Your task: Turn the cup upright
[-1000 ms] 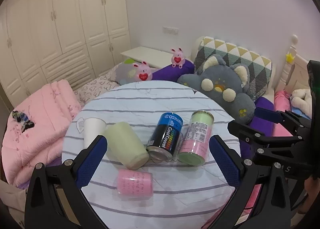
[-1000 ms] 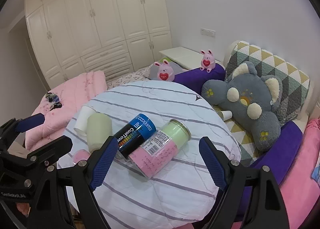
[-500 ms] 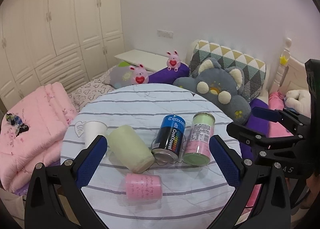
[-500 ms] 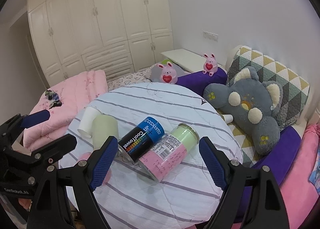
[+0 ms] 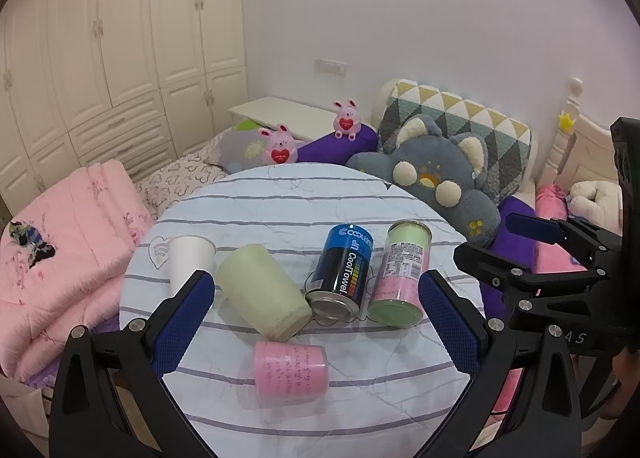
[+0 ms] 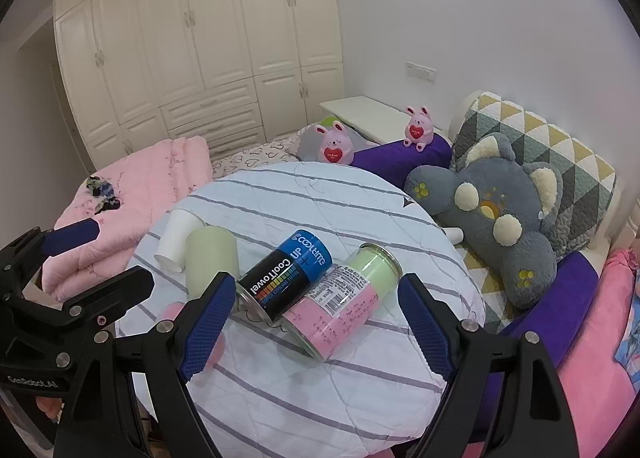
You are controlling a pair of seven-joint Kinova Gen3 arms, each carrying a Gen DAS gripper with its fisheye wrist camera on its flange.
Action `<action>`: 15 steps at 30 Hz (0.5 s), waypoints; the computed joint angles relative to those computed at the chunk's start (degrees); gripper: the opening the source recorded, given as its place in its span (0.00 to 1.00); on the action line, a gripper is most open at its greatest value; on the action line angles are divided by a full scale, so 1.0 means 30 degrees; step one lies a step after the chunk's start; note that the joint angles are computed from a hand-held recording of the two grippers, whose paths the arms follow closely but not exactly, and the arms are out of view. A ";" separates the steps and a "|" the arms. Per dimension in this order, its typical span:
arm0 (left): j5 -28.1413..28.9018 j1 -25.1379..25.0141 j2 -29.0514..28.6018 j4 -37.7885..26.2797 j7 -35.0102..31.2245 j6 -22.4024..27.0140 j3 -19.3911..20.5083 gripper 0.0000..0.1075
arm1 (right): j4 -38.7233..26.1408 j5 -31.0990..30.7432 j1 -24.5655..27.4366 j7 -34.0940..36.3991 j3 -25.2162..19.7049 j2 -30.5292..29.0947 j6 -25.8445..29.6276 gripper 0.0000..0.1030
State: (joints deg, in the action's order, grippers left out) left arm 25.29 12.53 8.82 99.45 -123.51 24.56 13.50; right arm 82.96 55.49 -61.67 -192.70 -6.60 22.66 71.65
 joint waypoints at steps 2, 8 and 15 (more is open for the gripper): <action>0.0137 -0.0087 0.0018 0.0036 -0.0091 0.0050 0.0013 0.96 | 0.0037 -0.0066 0.0074 -0.0016 -0.0013 -0.0031 -0.0119 0.82; -0.0355 0.0057 0.0463 -0.0574 0.0272 0.0560 -0.0134 0.96 | 0.0192 -0.0257 0.0289 -0.0063 -0.0002 -0.0093 -0.0342 0.82; -0.2330 0.0879 0.1425 -0.1931 0.1609 0.1771 -0.0371 0.96 | 0.0808 -0.0588 0.0858 -0.0325 0.0007 -0.0303 -0.1216 0.82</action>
State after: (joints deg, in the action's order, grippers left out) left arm 18.30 15.17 13.10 93.66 -118.68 29.88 12.38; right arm 85.39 53.73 -59.09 -193.68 -6.58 21.75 68.00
